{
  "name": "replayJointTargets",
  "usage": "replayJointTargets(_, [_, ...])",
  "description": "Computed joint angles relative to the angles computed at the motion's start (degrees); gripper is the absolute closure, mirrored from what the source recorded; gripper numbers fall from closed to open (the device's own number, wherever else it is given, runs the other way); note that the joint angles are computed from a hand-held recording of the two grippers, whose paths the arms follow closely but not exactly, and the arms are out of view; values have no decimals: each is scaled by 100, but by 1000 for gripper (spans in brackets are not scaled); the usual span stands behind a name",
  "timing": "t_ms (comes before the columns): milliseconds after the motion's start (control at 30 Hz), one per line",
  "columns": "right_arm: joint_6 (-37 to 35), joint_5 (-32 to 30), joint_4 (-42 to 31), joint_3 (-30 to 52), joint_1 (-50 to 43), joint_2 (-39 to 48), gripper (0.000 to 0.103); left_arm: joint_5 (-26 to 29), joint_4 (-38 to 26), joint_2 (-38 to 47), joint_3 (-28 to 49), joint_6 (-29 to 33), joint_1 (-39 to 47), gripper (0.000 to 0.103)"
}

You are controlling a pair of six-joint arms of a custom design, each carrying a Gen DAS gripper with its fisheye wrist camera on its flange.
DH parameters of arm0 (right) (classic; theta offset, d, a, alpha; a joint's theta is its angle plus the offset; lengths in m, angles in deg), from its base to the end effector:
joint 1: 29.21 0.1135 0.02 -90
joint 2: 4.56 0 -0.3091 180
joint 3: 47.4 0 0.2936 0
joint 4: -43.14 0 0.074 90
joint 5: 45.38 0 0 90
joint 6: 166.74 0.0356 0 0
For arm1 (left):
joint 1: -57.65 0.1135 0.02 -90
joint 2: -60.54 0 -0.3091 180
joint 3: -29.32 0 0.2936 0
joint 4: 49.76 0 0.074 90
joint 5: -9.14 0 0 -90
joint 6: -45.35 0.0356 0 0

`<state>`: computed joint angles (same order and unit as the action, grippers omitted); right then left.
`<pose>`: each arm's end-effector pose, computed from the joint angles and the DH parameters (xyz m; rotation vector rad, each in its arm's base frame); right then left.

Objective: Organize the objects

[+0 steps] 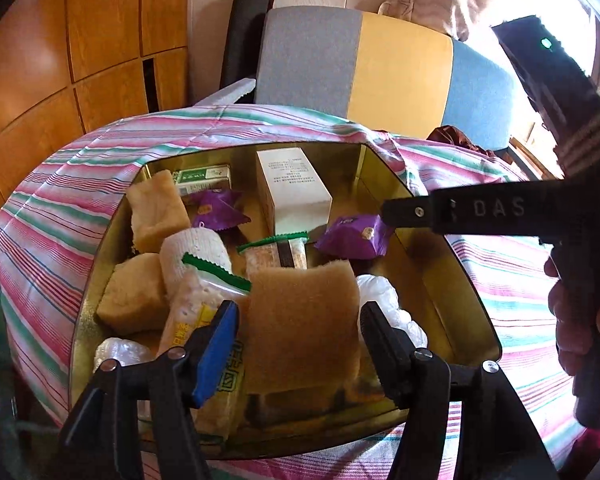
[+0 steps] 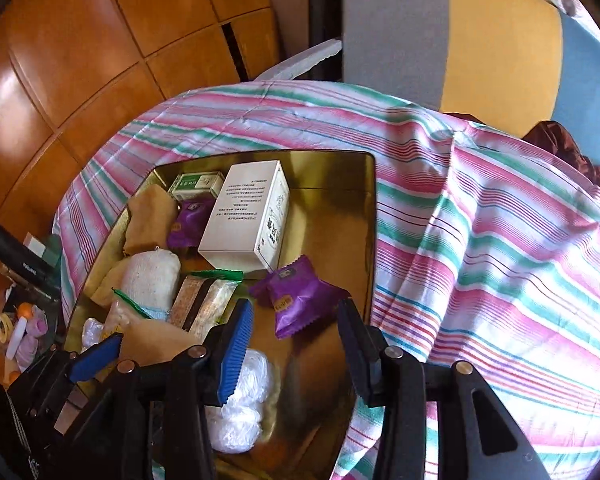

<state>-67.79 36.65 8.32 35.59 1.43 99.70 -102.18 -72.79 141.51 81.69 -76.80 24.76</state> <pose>0.3680 0.2237 0.2159 -0.5427 2.5397 0.4383 0.2554 -0.1497 0.1942 -0.1408 2.3866 -0.0676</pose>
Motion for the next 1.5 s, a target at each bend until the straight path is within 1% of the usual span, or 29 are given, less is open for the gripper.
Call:
replayJointTargets(233, [353, 485, 395, -776, 69, -664, 58, -277, -176, -358, -36, -62, -127, 33])
replayJointTargets(433, [612, 1054, 687, -1368, 254, -1162, 58, -571, -419, -733, -72, -173, -232, 27])
replayJointTargets(733, [1061, 2073, 1022, -2037, 785, -1710, 56, -1125, -884, -1341, -160, -357, -420, 11])
replayJointTargets(800, [1176, 2216, 1076, -2152, 900, -1785, 50, -1283, -1026, -1448, -165, -409, -482, 8])
replayJointTargets(833, [1220, 2267, 1096, -2196, 954, -1812, 50, -1330, -1079, -1507, -178, -436, -498, 7])
replayJointTargets(900, [1279, 2381, 1120, -2264, 1058, -1851, 49, -1421, -1184, -1613, -203, -494, -524, 2])
replayJointTargets(933, [1294, 2432, 1123, -2275, 1109, -1849, 49, -1467, -1268, -1650, -199, -538, -546, 0])
replayJointTargets(1067, [1312, 2461, 1100, -2301, 1212, -1854, 49, -1660, -1492, -1794, -222, -733, -648, 0])
replayJointTargets(1167, [1306, 2457, 1089, -2287, 1252, -1842, 49, -2163, -1962, -1560, -30, -1046, -778, 0])
replayJointTargets(1200, [1311, 2460, 1089, -2292, 1268, -1846, 49, -2249, -2070, -1502, 4, -1091, -802, 0])
replayJointTargets(1367, [1308, 2435, 1074, -2279, 1284, -1834, 49, -2113, -2186, -1561, -51, -1253, -705, 0])
replayJointTargets(1433, [1303, 2431, 1070, -2274, 1289, -1825, 49, -2137, -2196, -1572, -59, -1287, -725, 0])
replayJointTargets(1500, [1307, 2444, 1061, -2259, 1305, -1806, 49, -2108, -1979, -1684, -178, -1138, -753, 0])
